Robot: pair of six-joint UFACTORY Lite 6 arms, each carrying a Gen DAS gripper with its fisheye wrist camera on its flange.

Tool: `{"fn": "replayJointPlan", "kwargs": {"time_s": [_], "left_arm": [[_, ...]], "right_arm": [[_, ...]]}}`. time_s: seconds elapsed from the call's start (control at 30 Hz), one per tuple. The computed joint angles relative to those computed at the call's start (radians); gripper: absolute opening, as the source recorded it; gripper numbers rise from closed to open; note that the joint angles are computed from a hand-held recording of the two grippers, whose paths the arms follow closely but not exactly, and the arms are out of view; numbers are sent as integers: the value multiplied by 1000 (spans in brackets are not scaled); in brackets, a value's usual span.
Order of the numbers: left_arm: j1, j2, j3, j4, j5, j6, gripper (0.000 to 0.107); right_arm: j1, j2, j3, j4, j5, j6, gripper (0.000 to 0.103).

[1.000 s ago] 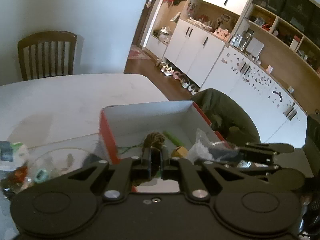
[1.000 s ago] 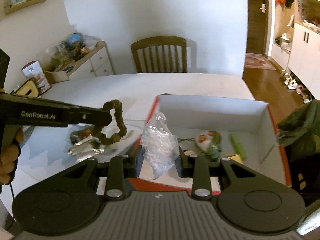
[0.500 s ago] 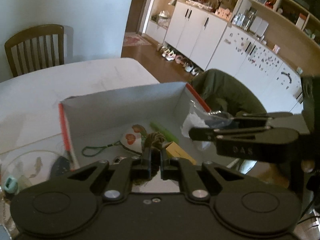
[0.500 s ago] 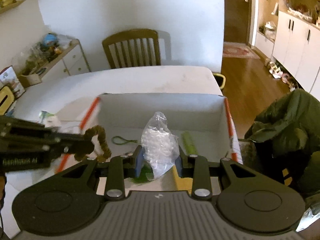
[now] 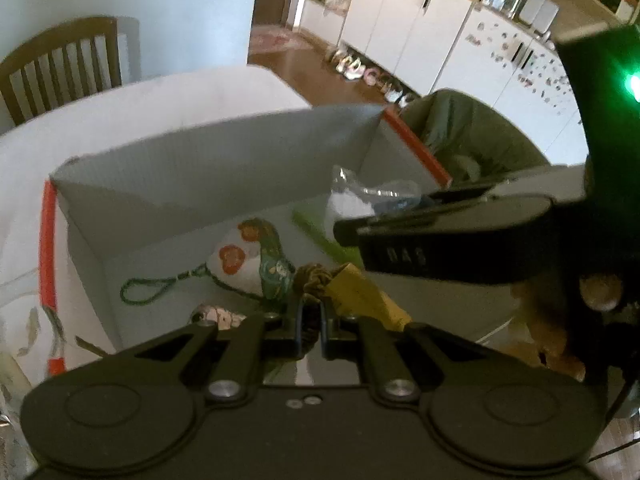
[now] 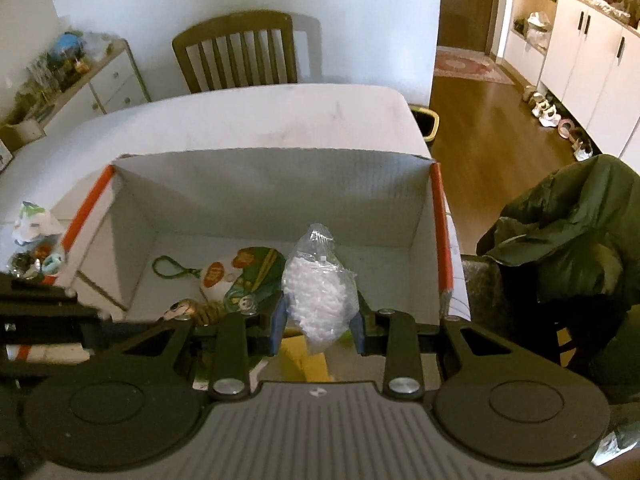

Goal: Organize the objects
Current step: 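Carry the pipe-cleaner item and clear bag over the shoebox with both tools, then release the pipe-cleaner item with left tool while right tool releases the clear bag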

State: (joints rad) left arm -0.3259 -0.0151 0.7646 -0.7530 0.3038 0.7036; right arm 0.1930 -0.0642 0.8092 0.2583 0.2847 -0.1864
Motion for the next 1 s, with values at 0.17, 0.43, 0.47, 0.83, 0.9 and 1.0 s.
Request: {"fn": "replayJointPlan", "kwargs": {"time_s": [0.17,0.43,0.47,0.83,0.9,1.0], "left_arm": [[-28,79,36,94,-25,-103,7],[-34,183,123,197,30,-213,7],[-34,196,132,200,36,-215,7],[-35,284,207,278,72,-292,18],[-31,280,202,273,68,-286,21],[-25,262,185,264,61,-281,28]], "right_arm": [[2,107,70,-37,-1,30,32],[7,195,137,-32,37,12,32],[2,203,143,-17,40,-7,32],[-19,214,149,70,57,-113,32],[-24,209,146,91,62,-140,32],[-32,199,139,123,65,-175,32]]}}
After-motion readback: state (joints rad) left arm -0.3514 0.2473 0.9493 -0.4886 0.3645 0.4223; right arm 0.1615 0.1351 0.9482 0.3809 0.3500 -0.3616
